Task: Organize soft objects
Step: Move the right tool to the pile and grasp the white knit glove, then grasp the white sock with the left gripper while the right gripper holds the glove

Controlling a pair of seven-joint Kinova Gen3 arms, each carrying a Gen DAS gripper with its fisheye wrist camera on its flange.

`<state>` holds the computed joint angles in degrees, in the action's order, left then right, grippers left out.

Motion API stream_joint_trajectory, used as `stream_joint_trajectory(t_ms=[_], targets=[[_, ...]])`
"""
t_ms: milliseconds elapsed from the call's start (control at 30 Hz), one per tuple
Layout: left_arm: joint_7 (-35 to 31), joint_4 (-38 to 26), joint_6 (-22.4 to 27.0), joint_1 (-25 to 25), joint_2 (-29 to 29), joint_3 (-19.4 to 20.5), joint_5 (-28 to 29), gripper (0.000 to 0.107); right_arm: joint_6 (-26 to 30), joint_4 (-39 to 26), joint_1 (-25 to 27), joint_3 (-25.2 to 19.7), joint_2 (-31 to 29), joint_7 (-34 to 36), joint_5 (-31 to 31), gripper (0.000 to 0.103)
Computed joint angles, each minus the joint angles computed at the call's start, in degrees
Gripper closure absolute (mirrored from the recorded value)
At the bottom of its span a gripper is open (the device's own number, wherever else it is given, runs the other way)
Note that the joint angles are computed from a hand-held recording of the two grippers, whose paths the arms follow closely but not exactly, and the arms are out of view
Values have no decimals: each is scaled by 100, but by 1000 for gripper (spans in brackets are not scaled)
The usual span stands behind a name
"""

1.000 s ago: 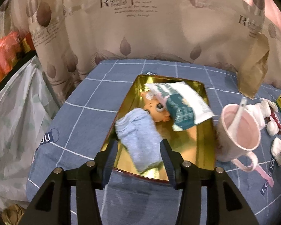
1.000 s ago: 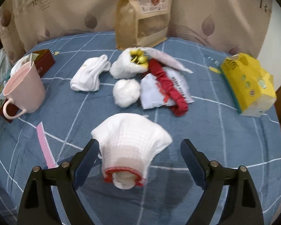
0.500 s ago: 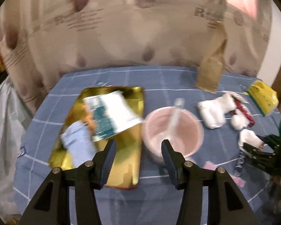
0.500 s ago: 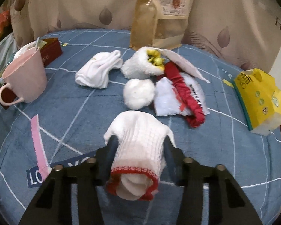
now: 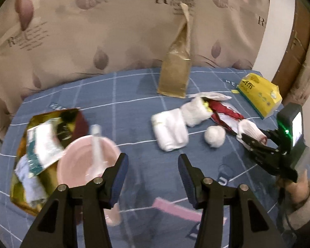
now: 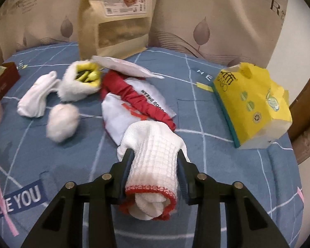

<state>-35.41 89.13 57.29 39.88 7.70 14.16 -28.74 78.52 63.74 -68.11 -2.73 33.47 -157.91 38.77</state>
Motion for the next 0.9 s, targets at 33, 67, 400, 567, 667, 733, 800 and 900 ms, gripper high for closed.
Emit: stream_joint_trajectory(t_ms=[33,67,400,567,667,733,800,900], targets=[[14,-118,27,20,134,10,-21,56,-93,67,30,13,-26,-44,18,66],[20,-215,57,55,248,-4,-45,56,-142,95,53,17,-30,-61,28,66],[-110,-1044,140,358,1216,-450,150,56,-486,472,81,-38,-177,-362,184,64],[-181,-1368,244,516,1631,-693,151,56,-576,557,114,-66,-227,-414,183,63],[-260,-1575,310,621,1905,-825,63,56,-654,619,146,-87,-266,-464,175,63],[-227,-1714,433,714,2073,-940,-7,56,-652,618,148,-92,-261,-467,180,63],[-224,-1772,456,750,2160,-1010,-32,56,-660,623,150,-95,-262,-482,182,63],[-241,-1774,424,811,2200,-1069,-107,57,-678,626,159,-99,-260,-488,181,62]])
